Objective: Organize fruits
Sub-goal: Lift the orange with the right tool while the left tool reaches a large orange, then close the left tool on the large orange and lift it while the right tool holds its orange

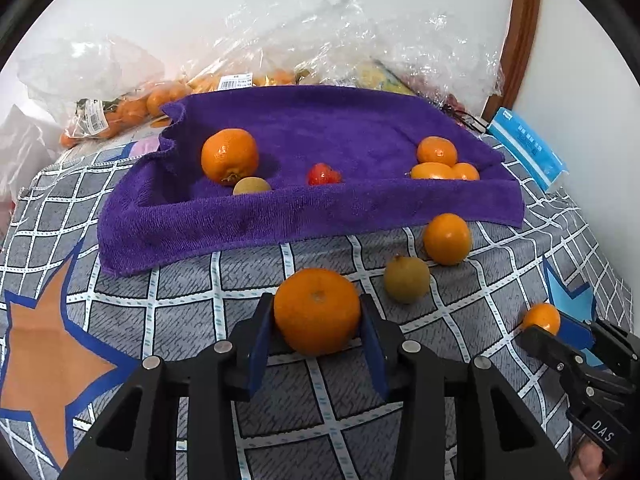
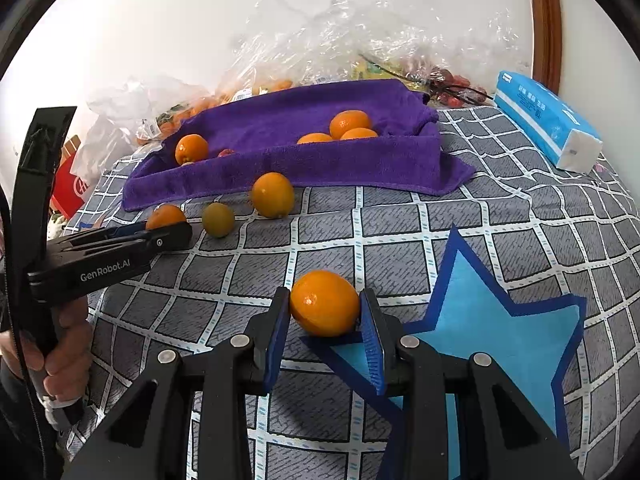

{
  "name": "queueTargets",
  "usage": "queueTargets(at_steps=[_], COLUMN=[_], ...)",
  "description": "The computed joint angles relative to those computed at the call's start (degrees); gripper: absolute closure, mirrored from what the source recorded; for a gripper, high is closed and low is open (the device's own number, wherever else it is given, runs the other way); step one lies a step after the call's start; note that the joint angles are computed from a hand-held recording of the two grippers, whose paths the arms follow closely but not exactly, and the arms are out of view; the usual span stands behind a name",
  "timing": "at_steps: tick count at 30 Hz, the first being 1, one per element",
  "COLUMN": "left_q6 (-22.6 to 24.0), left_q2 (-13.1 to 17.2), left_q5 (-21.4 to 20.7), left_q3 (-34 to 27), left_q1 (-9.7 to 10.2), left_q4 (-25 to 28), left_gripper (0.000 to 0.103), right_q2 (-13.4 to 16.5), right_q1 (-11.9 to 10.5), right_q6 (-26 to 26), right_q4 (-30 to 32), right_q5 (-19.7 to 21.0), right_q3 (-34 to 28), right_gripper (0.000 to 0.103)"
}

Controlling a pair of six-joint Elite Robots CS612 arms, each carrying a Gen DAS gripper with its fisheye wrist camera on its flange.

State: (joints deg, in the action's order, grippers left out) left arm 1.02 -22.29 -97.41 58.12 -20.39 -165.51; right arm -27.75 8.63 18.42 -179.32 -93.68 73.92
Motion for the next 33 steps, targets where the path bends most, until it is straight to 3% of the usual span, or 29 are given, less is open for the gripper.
queueTargets(at_steps=[6,11,15,21,28,33], left_q6=[-2.9,-3.7,-5.4,-6.6,-5.7,-5.4], left_q2=[0.4,0.6,0.9,0.6,0.0,-0.1], left_q5=[-4.5,-5.5,-9.6,-8.8,-7.8,-8.2], left_q3=[-0.6,-0.6,-0.6,0.6,2.2,2.9], left_q1=[1.05,1.18,2.02,1.98,1.7,1.74], left_q4=[-0.3,-0.8,-3.1,-6.9,-11.3,-13.1], left_gripper=[0.064,0.064,0.064,0.064,0.064,0.064], right_q2=[0.0,0.0,0.0,0.0,-0.3,-0.5], right_q1=[0.0,0.0,0.2,0.3,0.4,0.3], right_q6=[-0.5,-0.9,-2.7,-4.7,-1.7,-1.2], right_q4=[-0.2,-0.4,-0.1,-1.6,-3.5,-3.7], right_q5=[0.3,0.2,0.7,2.1,-1.0,-0.5], right_q3=[0.1,0.1,-0.1,0.2,1.0,1.0], right_gripper=[0.068,0.068,0.068,0.068,0.068,0.068])
